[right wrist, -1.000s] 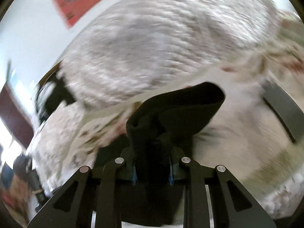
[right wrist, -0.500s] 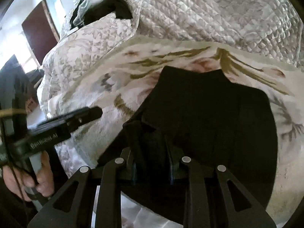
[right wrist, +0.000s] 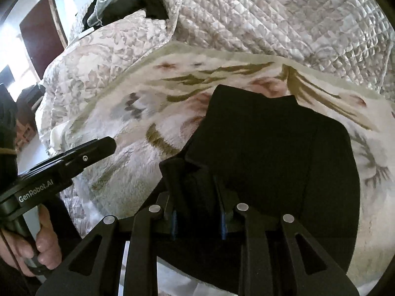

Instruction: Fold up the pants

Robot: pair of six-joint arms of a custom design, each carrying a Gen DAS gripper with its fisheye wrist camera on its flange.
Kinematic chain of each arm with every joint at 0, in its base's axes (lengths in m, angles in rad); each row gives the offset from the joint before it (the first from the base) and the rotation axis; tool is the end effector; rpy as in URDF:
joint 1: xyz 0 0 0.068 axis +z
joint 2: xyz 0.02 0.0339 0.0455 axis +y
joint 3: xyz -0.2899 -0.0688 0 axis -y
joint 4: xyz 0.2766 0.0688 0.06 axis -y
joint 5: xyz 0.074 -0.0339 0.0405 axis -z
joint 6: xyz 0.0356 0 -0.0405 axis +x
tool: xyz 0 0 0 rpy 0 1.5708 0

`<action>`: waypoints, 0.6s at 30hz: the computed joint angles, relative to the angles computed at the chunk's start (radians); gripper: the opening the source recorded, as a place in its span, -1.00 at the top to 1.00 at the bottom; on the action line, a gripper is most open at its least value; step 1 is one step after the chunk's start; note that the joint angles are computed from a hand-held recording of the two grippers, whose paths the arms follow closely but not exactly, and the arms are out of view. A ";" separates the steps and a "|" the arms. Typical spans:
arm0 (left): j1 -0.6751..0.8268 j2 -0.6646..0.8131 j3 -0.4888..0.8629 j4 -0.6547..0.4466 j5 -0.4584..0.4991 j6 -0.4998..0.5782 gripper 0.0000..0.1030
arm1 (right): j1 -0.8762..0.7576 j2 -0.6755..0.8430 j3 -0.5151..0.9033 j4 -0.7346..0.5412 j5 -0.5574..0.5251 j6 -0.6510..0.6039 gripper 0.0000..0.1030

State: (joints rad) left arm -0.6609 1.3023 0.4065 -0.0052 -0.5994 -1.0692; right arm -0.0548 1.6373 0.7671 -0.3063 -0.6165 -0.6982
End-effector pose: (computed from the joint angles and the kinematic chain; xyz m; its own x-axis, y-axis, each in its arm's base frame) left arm 0.1915 -0.1235 0.1335 -0.4995 -0.5287 -0.6863 -0.4319 0.8387 -0.3317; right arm 0.3037 0.0040 0.1349 -0.5923 -0.4928 -0.6374 -0.7283 0.6659 0.1620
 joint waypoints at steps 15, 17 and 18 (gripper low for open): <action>-0.022 0.008 0.026 -0.076 -0.028 -0.035 0.12 | -0.053 -0.112 -0.017 -0.076 -0.065 -0.065 0.15; -0.026 0.017 0.035 -0.084 -0.030 -0.038 0.12 | -0.063 -0.125 -0.017 -0.081 -0.077 -0.073 0.15; -0.030 0.021 0.041 -0.091 -0.032 -0.040 0.12 | -0.065 -0.131 -0.018 -0.081 -0.078 -0.076 0.15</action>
State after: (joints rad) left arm -0.6913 1.3228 0.4474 -0.0960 -0.6318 -1.1090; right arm -0.1203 1.5063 0.7494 -0.3869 -0.6941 -0.7743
